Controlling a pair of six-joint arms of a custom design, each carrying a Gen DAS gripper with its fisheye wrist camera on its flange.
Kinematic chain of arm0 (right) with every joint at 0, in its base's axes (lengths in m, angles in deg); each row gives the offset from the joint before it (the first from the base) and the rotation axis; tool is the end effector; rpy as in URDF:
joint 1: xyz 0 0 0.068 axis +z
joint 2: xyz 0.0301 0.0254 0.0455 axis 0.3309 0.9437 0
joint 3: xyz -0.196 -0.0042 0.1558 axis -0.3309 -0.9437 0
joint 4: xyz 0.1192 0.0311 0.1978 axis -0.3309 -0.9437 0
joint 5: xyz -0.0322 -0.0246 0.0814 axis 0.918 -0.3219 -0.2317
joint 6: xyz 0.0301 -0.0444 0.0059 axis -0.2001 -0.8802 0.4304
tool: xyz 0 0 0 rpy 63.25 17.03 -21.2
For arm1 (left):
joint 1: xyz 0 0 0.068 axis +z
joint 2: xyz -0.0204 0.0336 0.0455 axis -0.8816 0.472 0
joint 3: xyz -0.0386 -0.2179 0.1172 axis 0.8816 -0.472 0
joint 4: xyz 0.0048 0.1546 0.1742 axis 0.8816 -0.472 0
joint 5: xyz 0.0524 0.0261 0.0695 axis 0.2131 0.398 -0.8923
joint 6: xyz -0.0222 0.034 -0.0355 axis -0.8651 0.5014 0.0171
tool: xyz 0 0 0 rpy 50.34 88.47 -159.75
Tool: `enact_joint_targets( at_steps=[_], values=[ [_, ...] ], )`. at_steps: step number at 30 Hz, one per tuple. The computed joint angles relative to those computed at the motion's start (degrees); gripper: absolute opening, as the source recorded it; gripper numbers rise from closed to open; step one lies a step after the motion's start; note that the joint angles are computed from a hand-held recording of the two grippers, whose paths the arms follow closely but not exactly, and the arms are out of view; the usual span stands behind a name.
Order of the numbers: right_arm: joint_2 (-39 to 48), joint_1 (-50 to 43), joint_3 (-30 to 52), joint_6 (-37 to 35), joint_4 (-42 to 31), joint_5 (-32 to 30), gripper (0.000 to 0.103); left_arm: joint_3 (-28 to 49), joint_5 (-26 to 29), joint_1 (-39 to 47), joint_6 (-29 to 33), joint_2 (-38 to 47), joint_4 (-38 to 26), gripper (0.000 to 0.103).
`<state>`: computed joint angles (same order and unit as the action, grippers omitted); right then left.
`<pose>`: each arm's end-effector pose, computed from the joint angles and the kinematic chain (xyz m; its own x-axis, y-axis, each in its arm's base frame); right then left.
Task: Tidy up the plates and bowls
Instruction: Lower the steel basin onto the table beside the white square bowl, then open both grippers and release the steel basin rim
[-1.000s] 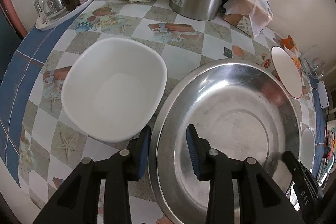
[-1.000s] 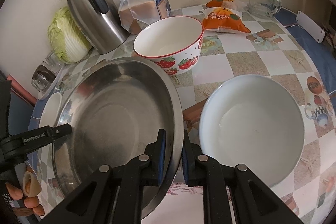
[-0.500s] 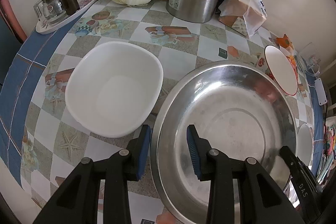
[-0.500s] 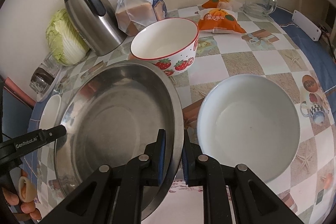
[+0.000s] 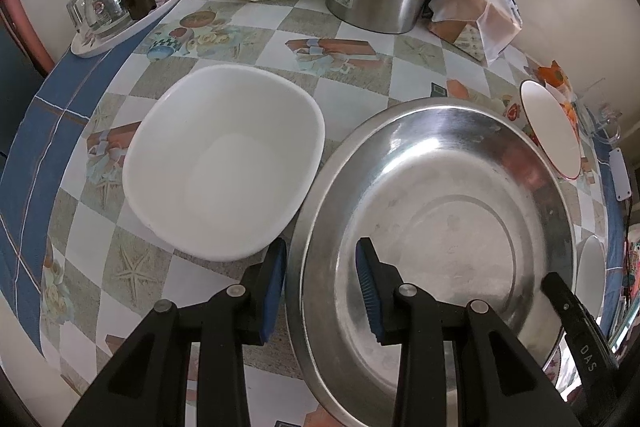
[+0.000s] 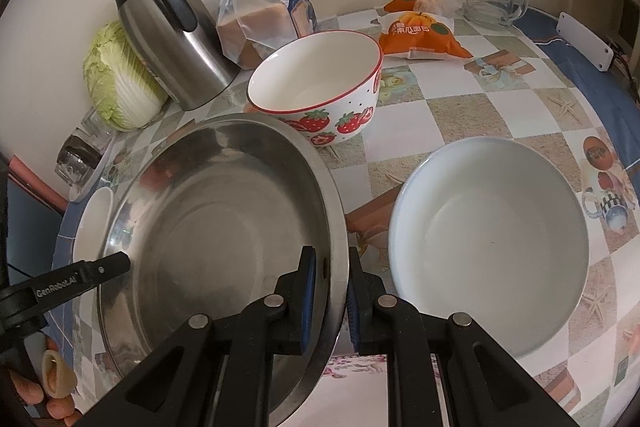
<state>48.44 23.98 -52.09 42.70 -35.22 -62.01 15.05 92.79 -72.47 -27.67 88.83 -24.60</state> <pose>0.2460 0.0190 0.1235 -0.7094 0.5684 -0.4168 0.4829 0.8227 0.3000 0.3665 -0.0721 0.1379 -0.9310 0.1806 -0.3171 0.2161 0.9731 -0.0802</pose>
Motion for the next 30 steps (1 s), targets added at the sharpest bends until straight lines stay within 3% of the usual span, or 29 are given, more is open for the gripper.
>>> enact_joint_targets(
  at_steps=[11, 14, 24, 27, 30],
  values=[
    [-2.4, -0.3, 0.0, -0.7, -2.0, 0.6, 0.02, -0.2, 0.6, -0.1, 0.3, -1.6, -0.7, 0.037],
    [-4.9, 0.0, 0.6, -0.7, -5.0, 2.5, 0.031, -0.4, 0.5, -0.2, 0.7, -2.2, -1.0, 0.037],
    [-11.4, 0.9, 1.7, -2.0, -10.7, 5.2, 0.033, -2.4, 1.0, -0.2, 2.1, -6.5, -1.1, 0.04],
    [-12.5, 1.5, 2.0, -2.6, -11.9, 5.9, 0.057, -3.4, 0.6, -0.6, 2.5, -8.4, -0.8, 0.054],
    [-13.4, 2.3, 2.5, -3.1, -13.3, 6.8, 0.062, -4.7, 0.0, -1.1, 3.0, -10.3, -0.2, 0.061]
  ],
)
